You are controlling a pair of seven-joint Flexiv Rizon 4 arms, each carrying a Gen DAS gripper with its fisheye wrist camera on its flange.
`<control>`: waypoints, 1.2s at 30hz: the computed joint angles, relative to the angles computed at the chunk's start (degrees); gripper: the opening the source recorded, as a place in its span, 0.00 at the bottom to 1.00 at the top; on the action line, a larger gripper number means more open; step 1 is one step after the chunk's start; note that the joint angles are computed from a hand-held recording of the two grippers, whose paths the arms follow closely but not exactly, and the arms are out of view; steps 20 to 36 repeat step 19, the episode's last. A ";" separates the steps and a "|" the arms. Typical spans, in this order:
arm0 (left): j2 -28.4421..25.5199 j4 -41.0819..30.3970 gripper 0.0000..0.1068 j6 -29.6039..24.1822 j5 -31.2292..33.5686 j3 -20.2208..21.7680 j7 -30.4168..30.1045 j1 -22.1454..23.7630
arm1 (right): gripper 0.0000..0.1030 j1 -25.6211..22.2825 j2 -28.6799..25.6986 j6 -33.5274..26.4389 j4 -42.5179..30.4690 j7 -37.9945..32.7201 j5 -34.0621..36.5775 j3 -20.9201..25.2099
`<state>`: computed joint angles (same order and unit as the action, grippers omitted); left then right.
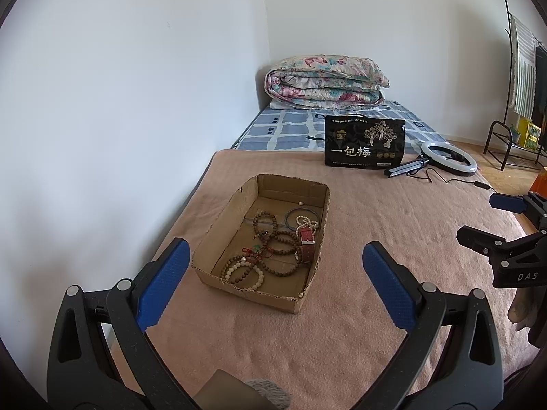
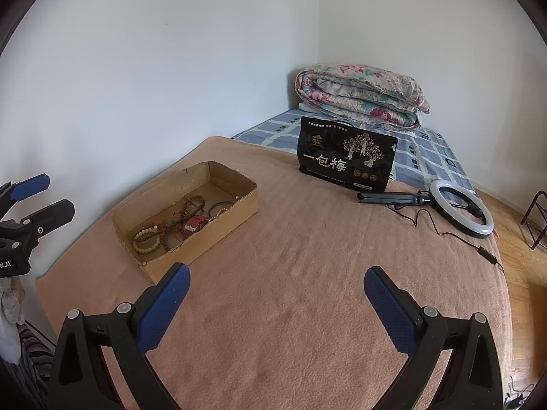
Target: Organize jewelry
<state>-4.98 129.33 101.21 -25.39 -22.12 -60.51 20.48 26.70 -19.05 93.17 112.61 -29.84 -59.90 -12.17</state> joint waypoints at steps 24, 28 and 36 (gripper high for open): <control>-1.00 -1.42 0.96 -0.23 3.25 6.46 -3.34 -5.09 | 1.00 0.70 0.08 0.01 0.73 -0.93 1.27 -0.31; -1.00 -1.42 0.96 -0.23 3.25 6.46 -3.34 -5.09 | 1.00 0.70 0.08 0.01 0.73 -0.93 1.27 -0.31; -1.00 -1.42 0.96 -0.23 3.25 6.46 -3.34 -5.09 | 1.00 0.70 0.08 0.01 0.73 -0.93 1.27 -0.31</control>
